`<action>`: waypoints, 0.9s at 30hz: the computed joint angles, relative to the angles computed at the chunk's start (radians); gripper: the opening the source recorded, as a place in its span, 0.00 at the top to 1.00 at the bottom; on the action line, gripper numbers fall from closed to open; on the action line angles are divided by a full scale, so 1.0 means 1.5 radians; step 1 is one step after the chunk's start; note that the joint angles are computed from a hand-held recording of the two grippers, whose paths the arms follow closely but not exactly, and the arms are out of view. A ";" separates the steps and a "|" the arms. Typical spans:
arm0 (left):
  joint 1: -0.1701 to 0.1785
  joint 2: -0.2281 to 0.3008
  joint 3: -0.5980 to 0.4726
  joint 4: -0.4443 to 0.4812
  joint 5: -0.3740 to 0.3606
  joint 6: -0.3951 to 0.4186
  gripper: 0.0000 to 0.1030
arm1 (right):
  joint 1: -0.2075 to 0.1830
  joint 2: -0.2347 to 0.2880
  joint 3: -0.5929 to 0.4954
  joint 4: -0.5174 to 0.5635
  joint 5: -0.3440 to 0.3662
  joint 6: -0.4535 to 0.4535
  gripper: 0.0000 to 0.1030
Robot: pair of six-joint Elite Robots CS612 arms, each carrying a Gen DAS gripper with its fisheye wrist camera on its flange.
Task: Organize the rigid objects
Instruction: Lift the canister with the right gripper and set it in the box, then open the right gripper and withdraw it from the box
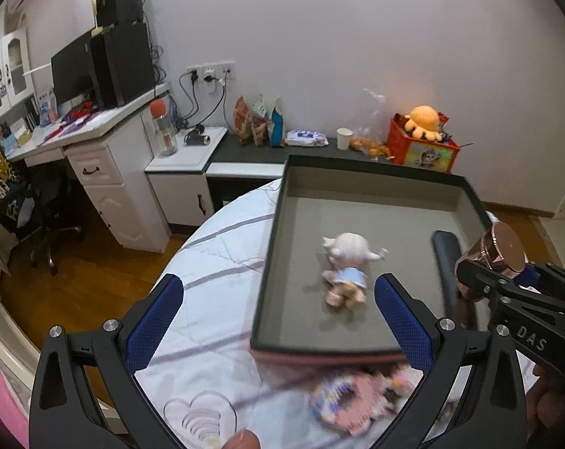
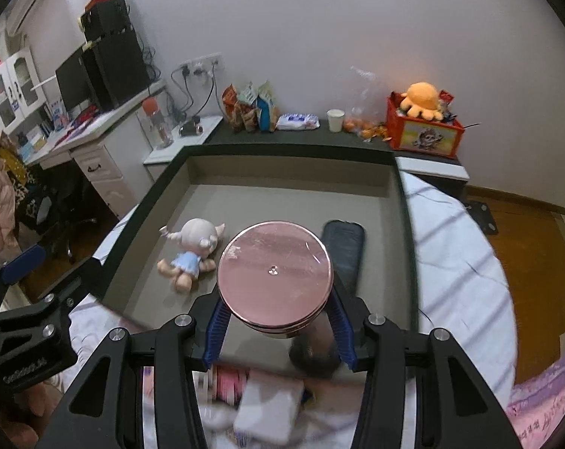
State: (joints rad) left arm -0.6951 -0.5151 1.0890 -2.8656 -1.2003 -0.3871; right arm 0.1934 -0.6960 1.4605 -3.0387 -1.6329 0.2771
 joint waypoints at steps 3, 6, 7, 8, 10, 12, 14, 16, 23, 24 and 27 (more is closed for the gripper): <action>0.007 0.020 -0.031 0.029 -0.011 -0.014 0.00 | -0.003 0.026 -0.045 0.046 0.012 -0.009 0.52; 0.012 0.034 -0.051 0.048 -0.021 -0.019 0.00 | -0.003 0.046 -0.078 0.089 0.018 -0.014 0.52; 0.013 0.036 -0.054 0.050 -0.021 -0.020 0.00 | -0.002 0.050 -0.086 0.103 0.019 -0.017 0.52; 0.014 0.039 -0.058 0.054 -0.022 -0.020 0.00 | -0.002 0.053 -0.092 0.115 0.018 -0.019 0.52; 0.014 0.042 -0.063 0.059 -0.026 -0.022 0.00 | 0.000 0.059 -0.101 0.138 0.016 -0.019 0.52; 0.015 0.044 -0.065 0.062 -0.030 -0.023 0.00 | 0.000 0.059 -0.100 0.146 0.016 -0.018 0.52; 0.015 0.043 -0.063 0.061 -0.031 -0.023 0.00 | 0.001 0.060 -0.101 0.154 0.013 -0.019 0.51; 0.015 0.040 -0.058 0.058 -0.032 -0.023 0.00 | 0.003 0.061 -0.100 0.154 0.001 -0.022 0.49; 0.011 0.025 -0.033 0.043 -0.020 -0.027 0.00 | 0.008 0.054 -0.084 0.115 -0.013 -0.017 0.24; 0.010 0.021 -0.026 0.038 -0.018 -0.029 0.00 | 0.008 0.051 -0.078 0.104 -0.010 -0.016 0.24; 0.008 0.008 -0.004 0.023 -0.014 -0.029 0.00 | 0.009 0.036 -0.055 0.061 -0.016 -0.010 0.24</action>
State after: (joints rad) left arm -0.6830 -0.5036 1.0834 -2.8306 -1.2209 -0.4312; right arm 0.2072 -0.6418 1.3787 -2.9472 -1.6572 0.2623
